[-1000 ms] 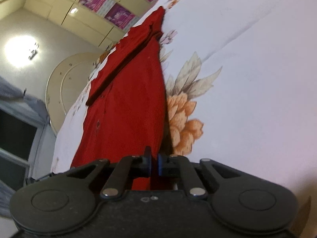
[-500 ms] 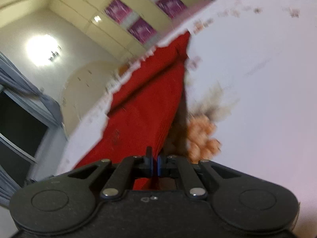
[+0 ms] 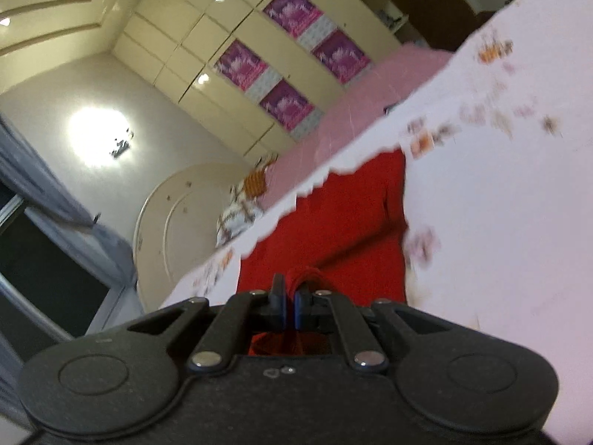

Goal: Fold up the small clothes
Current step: 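Lift the hem with both grippers and fold it toward the collar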

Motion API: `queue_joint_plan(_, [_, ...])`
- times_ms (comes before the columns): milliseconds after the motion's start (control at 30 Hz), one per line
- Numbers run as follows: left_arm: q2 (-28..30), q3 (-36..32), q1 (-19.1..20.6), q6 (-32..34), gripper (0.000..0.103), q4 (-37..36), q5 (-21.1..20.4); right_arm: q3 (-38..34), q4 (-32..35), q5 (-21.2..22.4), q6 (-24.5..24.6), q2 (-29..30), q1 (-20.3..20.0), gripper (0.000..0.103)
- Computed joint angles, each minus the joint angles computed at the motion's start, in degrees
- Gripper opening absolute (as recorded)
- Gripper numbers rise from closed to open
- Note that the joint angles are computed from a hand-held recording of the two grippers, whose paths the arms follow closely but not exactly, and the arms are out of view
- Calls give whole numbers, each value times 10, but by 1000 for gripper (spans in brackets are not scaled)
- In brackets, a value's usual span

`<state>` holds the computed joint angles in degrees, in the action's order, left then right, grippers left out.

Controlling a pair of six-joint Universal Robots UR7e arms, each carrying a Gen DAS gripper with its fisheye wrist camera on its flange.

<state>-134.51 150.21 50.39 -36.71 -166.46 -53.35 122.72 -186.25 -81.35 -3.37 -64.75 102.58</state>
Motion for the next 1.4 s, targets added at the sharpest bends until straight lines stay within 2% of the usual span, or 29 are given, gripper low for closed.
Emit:
queue_joint_plan(67, [111,-42,77,46,5,-94,-64,-51,12,-3,10,32,6,5])
queue_joint_plan(133, [196,-90,134,70,5,-139,-105,-98,24,-7,12,64,10,5])
queue_joint_plan(333, [368,-226,239,106,5,-159,-163,-264,112,-24,39,174,0,5])
queue_joint_plan(500, [474,-314,300,99,5,-156,-183,-391,180,-40,86,270,-24,5])
queue_joint_plan(567, [506,-340,316,103,5,-167,-192,-422,198,-38,91,294,-33,5])
queue_joint_plan(633, [533,-358,328,101,5,-186,-198,-457,227,-13,102,319,-47,11])
queue_joint_plan(667, [546,-369,337,97,6,-192,-211,-467,216,-22,99,330,-49,23])
queue_joint_plan(700, [556,-378,344,94,6,-194,-223,-471,194,-27,97,339,-50,27])
queue_joint_plan(767, [569,-390,351,100,7,-200,-236,-481,179,-5,101,349,-58,30])
queue_joint_plan(833, [567,-383,348,123,46,-238,-236,-484,157,-13,80,353,-57,32])
queue_joint_plan(867, [567,-376,343,137,88,-273,-221,-480,146,-12,72,351,-56,33])
queue_joint_plan(900, [564,-368,338,152,97,-304,-203,-471,130,-8,66,346,-57,36])
queue_joint_plan(967, [552,-367,341,176,95,-298,-214,-451,116,-23,33,332,-54,38])
queue_joint_plan(1000, [545,-369,338,199,86,-273,-206,-448,122,-27,17,328,-53,38])
queue_joint_plan(1067, [535,-387,323,267,72,-178,-179,-437,135,-36,-22,320,-47,38])
queue_joint_plan(1100, [537,-398,313,301,66,-134,-166,-436,138,-54,-46,322,-41,38])
queue_joint_plan(1200, [558,-428,289,358,61,-44,-126,-461,163,-84,-92,336,-27,37])
queue_joint_plan(1267, [582,-449,274,372,57,-9,-73,-475,178,-113,-121,347,-13,36])
queue_joint_plan(1300, [592,-452,267,378,46,-12,-50,-483,187,-130,-133,353,-7,34])
queue_joint_plan(1333, [600,-455,263,377,41,-21,-34,-494,195,-164,-148,363,2,32])
queue_joint_plan(1367, [599,-450,258,362,22,-28,-27,-497,197,-181,-158,366,9,26])
queue_joint_plan(1400, [598,-449,261,347,8,-38,-33,-496,185,-194,-173,370,13,19])
